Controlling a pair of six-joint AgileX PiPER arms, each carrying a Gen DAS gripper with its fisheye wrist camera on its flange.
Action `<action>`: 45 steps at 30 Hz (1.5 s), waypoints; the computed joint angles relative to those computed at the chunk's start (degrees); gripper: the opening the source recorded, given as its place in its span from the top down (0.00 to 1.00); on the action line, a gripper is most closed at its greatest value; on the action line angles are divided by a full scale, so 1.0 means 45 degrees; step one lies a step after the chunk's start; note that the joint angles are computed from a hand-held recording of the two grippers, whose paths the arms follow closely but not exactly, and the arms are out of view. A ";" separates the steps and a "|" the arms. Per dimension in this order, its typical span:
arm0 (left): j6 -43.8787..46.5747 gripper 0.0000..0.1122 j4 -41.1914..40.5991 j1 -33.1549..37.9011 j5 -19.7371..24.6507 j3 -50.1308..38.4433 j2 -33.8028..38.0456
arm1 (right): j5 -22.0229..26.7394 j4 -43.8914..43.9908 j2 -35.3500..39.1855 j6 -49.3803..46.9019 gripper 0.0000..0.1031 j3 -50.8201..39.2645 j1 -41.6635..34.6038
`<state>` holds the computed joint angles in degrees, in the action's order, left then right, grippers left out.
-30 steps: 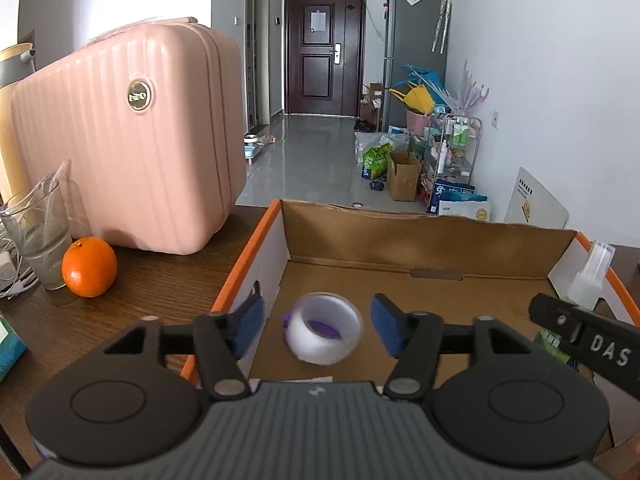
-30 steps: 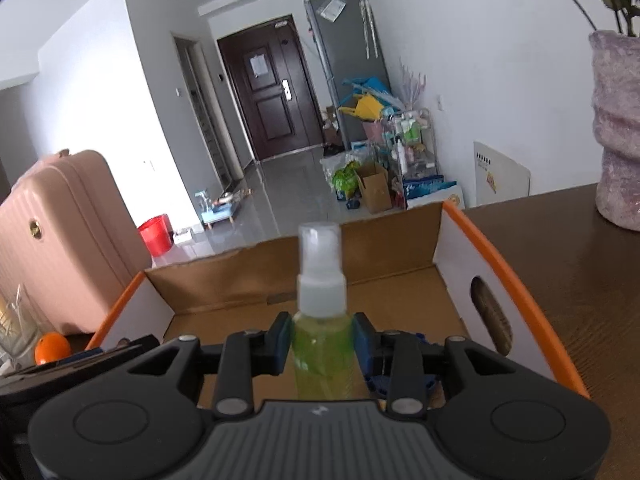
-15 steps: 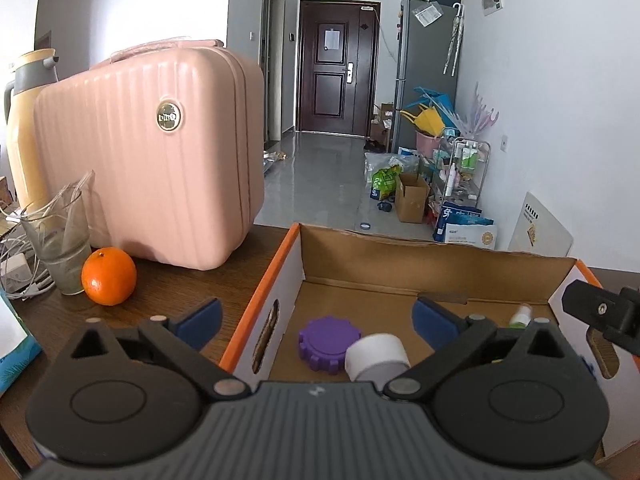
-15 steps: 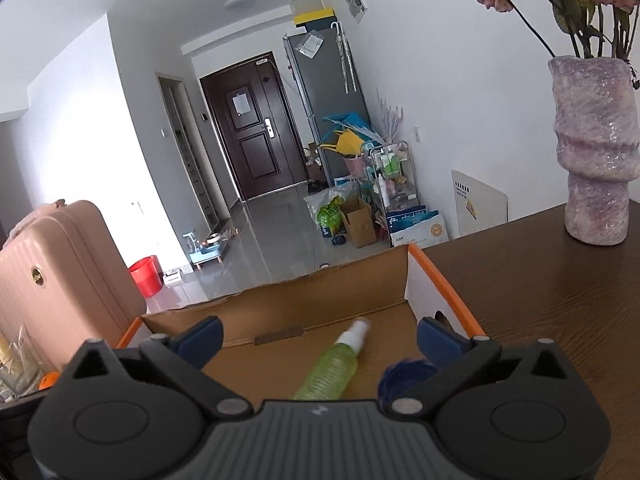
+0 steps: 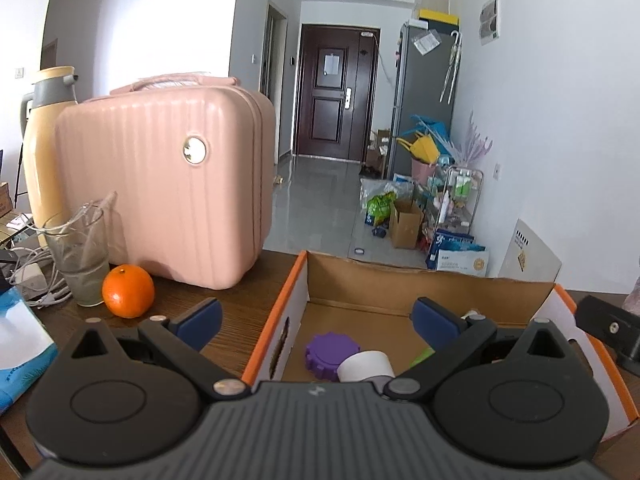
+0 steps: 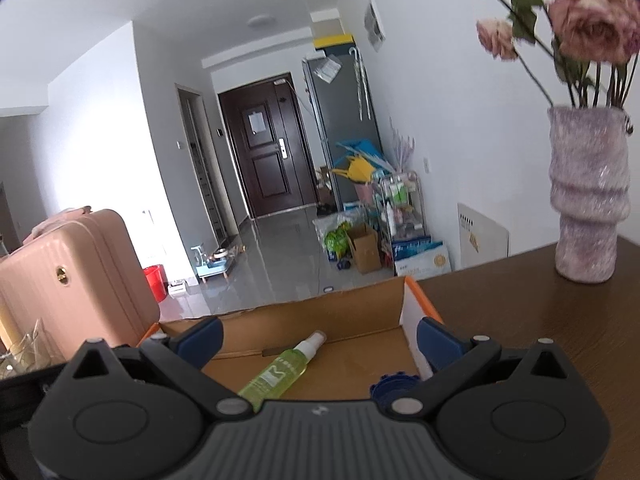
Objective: Organize rigid objects
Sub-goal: 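Withdraw both open tools from the red box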
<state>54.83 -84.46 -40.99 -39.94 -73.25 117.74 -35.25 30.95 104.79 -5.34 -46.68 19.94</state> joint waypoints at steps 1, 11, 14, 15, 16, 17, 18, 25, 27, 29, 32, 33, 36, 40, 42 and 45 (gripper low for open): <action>-0.0139 0.08 0.0129 -0.0071 -0.0098 0.0177 -0.0103 | -0.0181 -0.0020 -0.0146 -0.0066 0.00 0.0250 0.0023; -0.1836 0.08 0.1500 -0.0970 -0.0906 0.2353 -0.1222 | -0.1552 -0.0222 -0.1544 -0.0243 0.00 0.2694 0.0379; -0.2268 0.08 0.1691 -0.1349 -0.1127 0.3015 -0.1527 | -0.2164 -0.0395 -0.1932 -0.0042 0.00 0.3555 0.0629; -0.2414 0.08 0.1767 -0.1490 -0.1179 0.3275 -0.1637 | -0.2354 -0.0396 -0.2027 -0.0040 0.00 0.3797 0.0713; -0.2521 0.08 0.1815 -0.1625 -0.1249 0.3482 -0.1713 | -0.2561 -0.0324 -0.2121 -0.0090 0.00 0.4040 0.0828; -0.2640 0.08 0.1845 -0.1767 -0.1339 0.3708 -0.1799 | -0.2751 -0.0175 -0.2240 -0.0181 0.00 0.4287 0.0972; -0.2721 0.08 0.1840 -0.1924 -0.1417 0.3915 -0.1890 | -0.2920 -0.0064 -0.2347 -0.0215 0.00 0.4527 0.1096; -0.3319 0.08 0.1601 -0.2939 -0.1838 0.5250 -0.2515 | -0.3345 0.0843 -0.3155 -0.0556 0.00 0.5890 0.1806; -0.3473 0.08 0.1450 -0.3263 -0.1957 0.5612 -0.2685 | -0.3563 0.1328 -0.3315 -0.0673 0.00 0.6320 0.2200; -0.3566 0.08 0.1230 -0.3605 -0.2138 0.5920 -0.2832 | -0.3869 0.1942 -0.3507 -0.0755 0.00 0.6798 0.2725; -0.3787 0.08 0.0910 -0.4170 -0.2360 0.6414 -0.3085 | -0.4466 0.2695 -0.3680 -0.0607 0.00 0.7541 0.3444; -0.3827 0.08 0.0733 -0.4413 -0.2468 0.6576 -0.3163 | -0.4621 0.2972 -0.3718 -0.0555 0.00 0.7753 0.3679; -0.3906 0.08 0.0271 -0.5075 -0.2720 0.6932 -0.3300 | -0.5026 0.3937 -0.3897 -0.0467 0.00 0.8422 0.4575; -0.3970 0.08 -0.0281 -0.5770 -0.2902 0.7227 -0.3416 | -0.5832 0.5793 -0.3924 -0.0277 0.00 0.9246 0.6464; -0.4026 0.08 -0.0584 -0.6122 -0.2948 0.7374 -0.3438 | -0.6099 0.6649 -0.3957 0.0020 0.00 0.9654 0.7394; -0.4029 0.08 -0.1013 -0.6630 -0.2971 0.7526 -0.3480 | -0.6371 0.7756 -0.3901 0.0462 0.00 1.0105 0.8574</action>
<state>36.70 -89.01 -70.83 -53.31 -39.38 102.08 -63.92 65.85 87.23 -3.26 -1.21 58.52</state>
